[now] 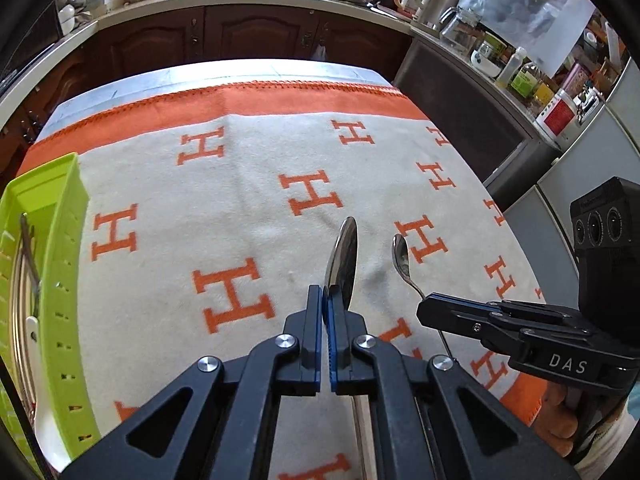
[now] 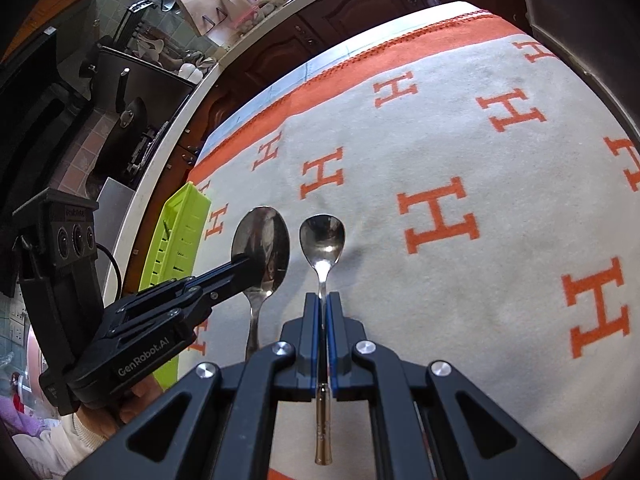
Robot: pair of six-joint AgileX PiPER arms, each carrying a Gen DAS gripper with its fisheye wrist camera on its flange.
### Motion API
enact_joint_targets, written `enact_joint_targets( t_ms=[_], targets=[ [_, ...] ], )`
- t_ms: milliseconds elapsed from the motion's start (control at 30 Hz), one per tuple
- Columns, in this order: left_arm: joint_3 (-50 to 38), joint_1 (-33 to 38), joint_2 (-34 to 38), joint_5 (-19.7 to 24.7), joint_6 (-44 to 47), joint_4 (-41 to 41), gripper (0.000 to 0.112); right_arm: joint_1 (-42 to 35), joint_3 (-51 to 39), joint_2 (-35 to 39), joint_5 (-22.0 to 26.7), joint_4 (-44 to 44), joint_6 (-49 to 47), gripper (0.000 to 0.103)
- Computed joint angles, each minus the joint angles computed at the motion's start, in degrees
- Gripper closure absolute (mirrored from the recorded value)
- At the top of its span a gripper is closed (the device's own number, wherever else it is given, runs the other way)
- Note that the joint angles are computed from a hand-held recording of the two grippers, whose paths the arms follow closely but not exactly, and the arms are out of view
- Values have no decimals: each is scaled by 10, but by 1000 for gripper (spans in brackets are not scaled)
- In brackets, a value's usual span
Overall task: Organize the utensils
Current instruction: 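Carry both spoons over the green tray and lower them inside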
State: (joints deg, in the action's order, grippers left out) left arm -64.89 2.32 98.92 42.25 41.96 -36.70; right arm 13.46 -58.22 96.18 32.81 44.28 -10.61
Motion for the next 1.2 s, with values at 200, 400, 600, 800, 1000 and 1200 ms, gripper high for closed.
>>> enact_joint_targets(
  t_ms=[200,400,600,800,1000,1200],
  targets=[
    [37,98,-91,51,44,-33,112,61,-44,-7,14,-47,56,99],
    [34,232,-157,118,103,-69,112,149,-144,26,34,-122,134,99],
    [-3,383,-181,206,157,-107,112,220,-283,97,79,-184,190,99],
    [-53,497,-174,272,188,-120,112,252,-387,160,93,-160,197,100],
    [-63,490,-146,206,161,-75,112,266,-471,240,92,-138,228,100],
    [-52,426,-110,93,146,-38,112,268,-529,309,100,-165,292,100]
  ],
)
